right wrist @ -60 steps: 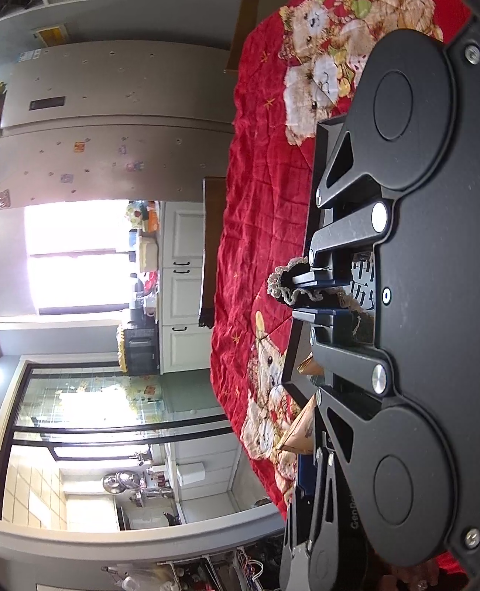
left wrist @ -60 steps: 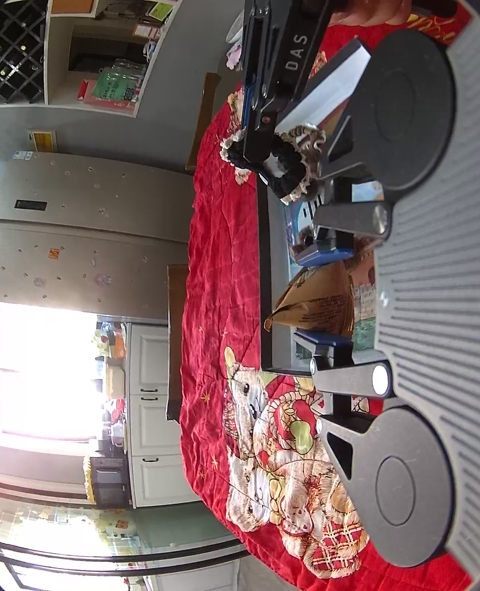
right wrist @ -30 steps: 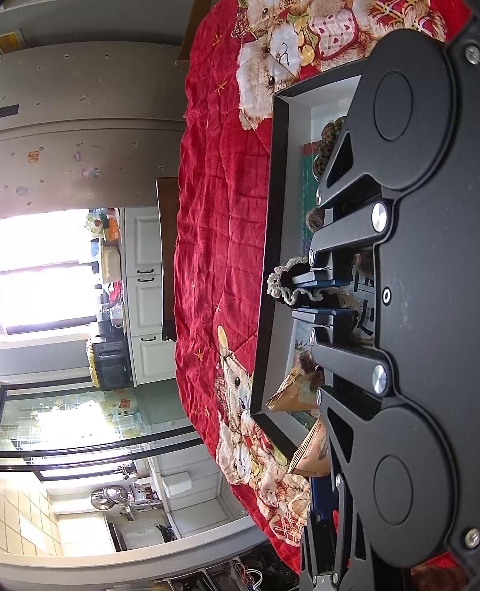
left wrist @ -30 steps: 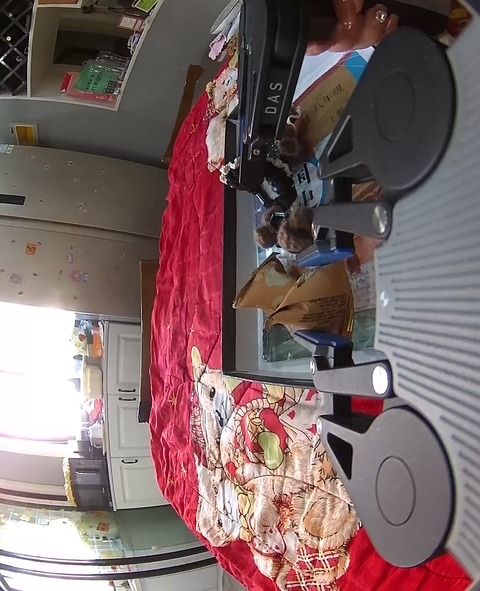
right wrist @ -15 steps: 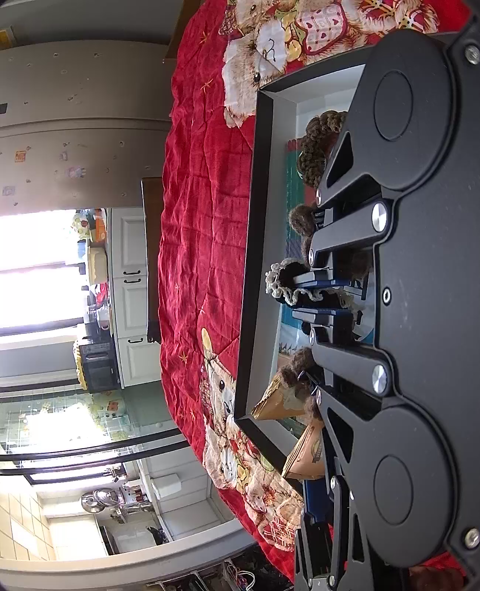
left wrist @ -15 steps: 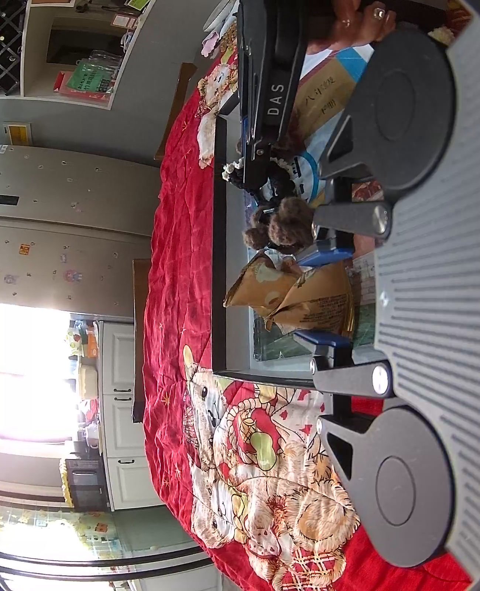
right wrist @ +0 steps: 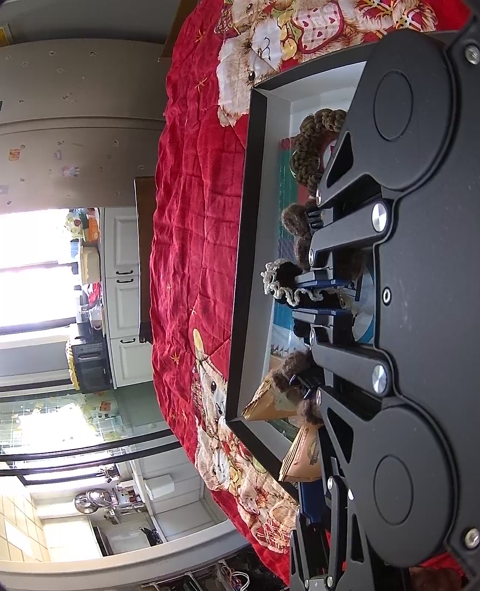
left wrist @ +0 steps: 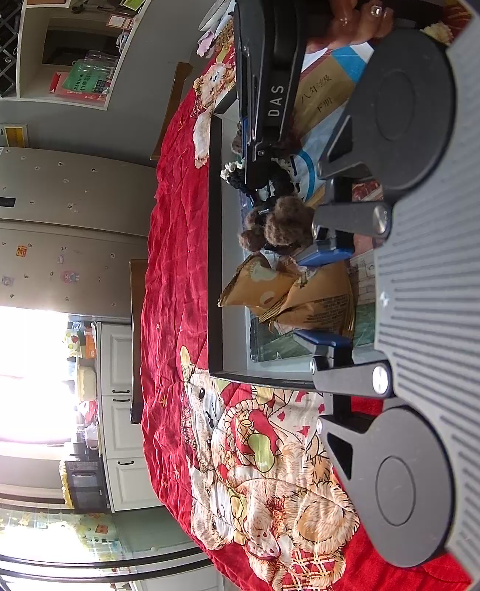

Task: Organize objects
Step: 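Lower both held items down into the black box, then open both tools to release the packet and scrunchie in the box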

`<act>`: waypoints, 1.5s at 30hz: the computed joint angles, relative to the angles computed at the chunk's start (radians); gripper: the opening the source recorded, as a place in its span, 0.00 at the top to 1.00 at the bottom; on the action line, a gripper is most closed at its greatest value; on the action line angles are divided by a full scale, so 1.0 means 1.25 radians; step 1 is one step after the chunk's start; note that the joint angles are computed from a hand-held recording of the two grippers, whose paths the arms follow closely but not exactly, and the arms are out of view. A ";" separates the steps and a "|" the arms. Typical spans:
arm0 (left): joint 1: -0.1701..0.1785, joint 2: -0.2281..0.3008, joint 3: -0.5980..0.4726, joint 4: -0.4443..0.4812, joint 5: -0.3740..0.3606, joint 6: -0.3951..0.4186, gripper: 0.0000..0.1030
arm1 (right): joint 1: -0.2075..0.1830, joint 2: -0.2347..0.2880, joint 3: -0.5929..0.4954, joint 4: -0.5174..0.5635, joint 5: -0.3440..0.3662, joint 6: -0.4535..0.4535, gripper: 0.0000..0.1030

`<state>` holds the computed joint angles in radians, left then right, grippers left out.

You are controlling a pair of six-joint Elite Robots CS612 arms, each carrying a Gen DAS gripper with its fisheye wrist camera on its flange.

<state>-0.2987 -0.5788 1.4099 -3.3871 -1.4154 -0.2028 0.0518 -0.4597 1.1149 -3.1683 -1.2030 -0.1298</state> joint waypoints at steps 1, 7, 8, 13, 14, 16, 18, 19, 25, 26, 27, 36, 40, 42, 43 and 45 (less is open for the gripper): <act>0.000 0.000 0.000 0.000 0.000 0.000 0.60 | 0.000 -0.001 0.001 0.002 -0.001 -0.001 0.90; 0.000 0.000 0.000 0.000 0.000 0.000 0.59 | 0.001 -0.003 0.001 0.015 -0.006 -0.004 0.89; 0.000 0.001 0.000 0.000 0.000 0.001 0.59 | 0.001 -0.003 0.000 0.018 -0.007 -0.005 0.89; 0.000 0.001 -0.001 0.000 0.000 0.000 0.59 | 0.002 -0.004 -0.001 0.033 -0.011 -0.012 0.88; 0.000 0.001 -0.001 0.000 0.000 0.000 0.58 | 0.002 -0.004 -0.001 0.035 -0.012 -0.013 0.88; 0.000 0.001 -0.001 0.000 0.000 0.000 0.58 | 0.002 -0.005 -0.001 0.037 -0.013 -0.014 0.85; 0.000 0.001 -0.001 0.000 0.000 0.001 0.57 | 0.002 -0.005 -0.002 0.042 -0.012 -0.016 0.85; 0.000 0.001 -0.001 0.000 0.000 0.001 0.56 | 0.002 -0.006 -0.002 0.045 -0.012 -0.017 0.84; 0.000 0.001 -0.001 -0.001 0.002 0.001 0.50 | 0.003 -0.007 -0.001 0.045 -0.016 -0.015 0.83; 0.000 0.001 -0.001 -0.001 0.002 0.001 0.50 | 0.003 -0.007 -0.001 0.044 -0.016 -0.014 0.83; 0.000 0.001 0.000 -0.002 0.003 0.001 0.49 | 0.003 -0.007 -0.001 0.044 -0.017 -0.015 0.82; 0.001 -0.001 0.004 -0.019 0.001 0.001 0.43 | 0.004 -0.010 0.007 0.020 -0.033 -0.015 0.65; -0.001 -0.002 0.007 -0.027 0.004 0.002 0.38 | 0.006 -0.012 0.012 0.008 -0.044 -0.022 0.61; -0.001 -0.003 0.007 -0.028 0.005 0.004 0.38 | 0.007 -0.013 0.014 0.003 -0.049 -0.023 0.59; -0.002 -0.004 0.008 -0.028 0.005 0.004 0.38 | 0.007 -0.014 0.015 0.001 -0.050 -0.022 0.58; -0.002 -0.004 0.008 -0.030 0.005 0.004 0.38 | 0.007 -0.015 0.017 -0.003 -0.053 -0.020 0.56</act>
<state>-0.3009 -0.5836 1.4202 -3.4250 -1.4086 -0.1984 0.0600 -0.4781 1.1357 -3.1721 -1.2692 -0.1543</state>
